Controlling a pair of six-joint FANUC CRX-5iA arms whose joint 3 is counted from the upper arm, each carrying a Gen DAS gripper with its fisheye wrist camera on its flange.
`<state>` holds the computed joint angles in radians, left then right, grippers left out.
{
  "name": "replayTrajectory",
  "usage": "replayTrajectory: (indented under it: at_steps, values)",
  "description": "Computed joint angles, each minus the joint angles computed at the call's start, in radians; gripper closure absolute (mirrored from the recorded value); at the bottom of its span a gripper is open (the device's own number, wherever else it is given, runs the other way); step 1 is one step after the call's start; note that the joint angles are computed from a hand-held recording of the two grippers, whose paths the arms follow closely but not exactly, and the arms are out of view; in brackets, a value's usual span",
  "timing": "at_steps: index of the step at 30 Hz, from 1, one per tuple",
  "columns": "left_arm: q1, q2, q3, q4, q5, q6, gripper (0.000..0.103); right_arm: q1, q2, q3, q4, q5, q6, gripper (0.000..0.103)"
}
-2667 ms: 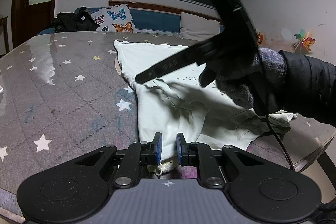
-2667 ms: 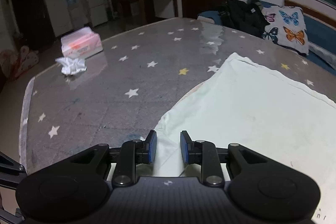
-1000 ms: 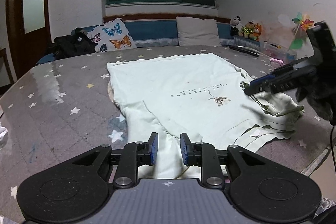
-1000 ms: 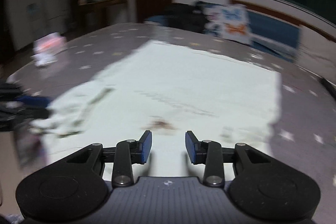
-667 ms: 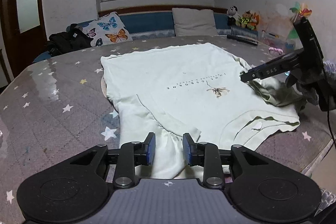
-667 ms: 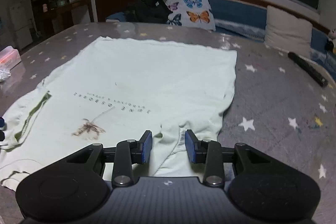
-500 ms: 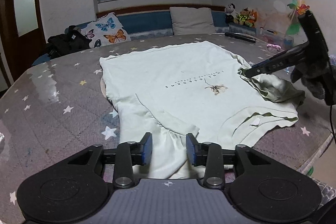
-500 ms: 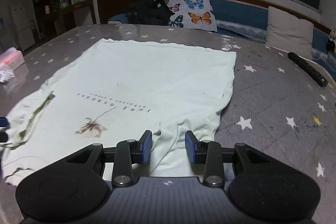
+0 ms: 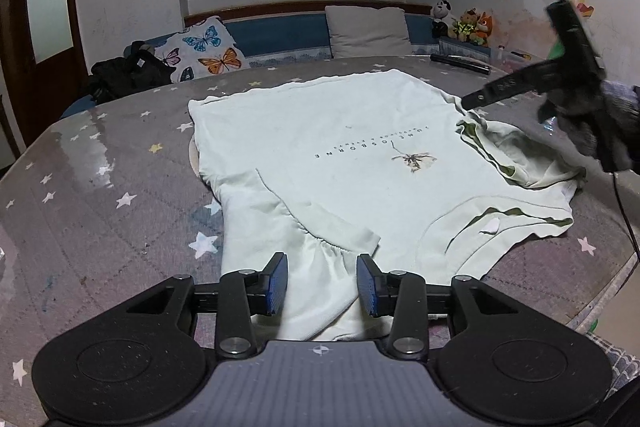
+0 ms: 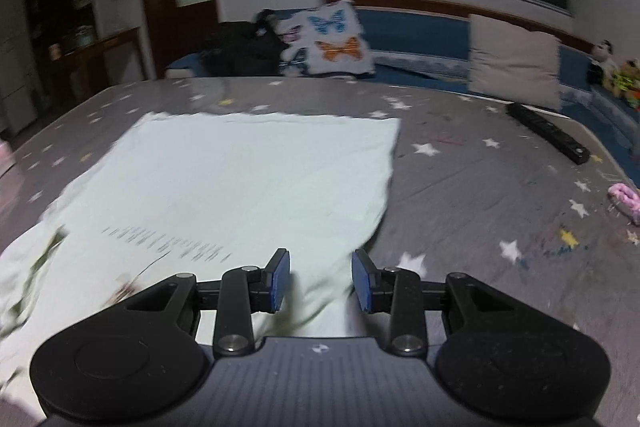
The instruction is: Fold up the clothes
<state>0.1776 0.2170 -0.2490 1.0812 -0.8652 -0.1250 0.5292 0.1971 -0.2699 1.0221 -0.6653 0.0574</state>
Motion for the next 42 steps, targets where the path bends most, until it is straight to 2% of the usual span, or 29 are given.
replayTrajectory:
  at_steps: [5,20,27,31,37,42]
  values:
    - [0.003,0.009,0.01,-0.012,-0.005,0.006,0.062,-0.022,0.071,0.076,-0.082,-0.063,0.075,0.07]
    - [0.009,-0.015,-0.005,0.0,-0.007,-0.041,0.061,-0.022,-0.022,-0.02,-0.018,-0.081,0.01,0.069]
    - [0.041,-0.043,-0.017,-0.026,-0.068,-0.098,0.06,0.06,-0.156,-0.11,-0.055,-0.021,0.124,0.069]
    - [0.054,-0.05,-0.018,-0.059,-0.104,-0.127,0.06,0.134,-0.211,-0.13,-0.144,-0.016,0.244,0.069]
    - [0.065,-0.051,-0.011,-0.113,-0.126,-0.158,0.06,0.209,-0.214,-0.117,-0.295,-0.044,0.404,0.069]
    - [0.074,-0.05,-0.008,-0.123,-0.131,-0.184,0.06,0.24,-0.229,-0.121,-0.321,-0.064,0.43,0.068]
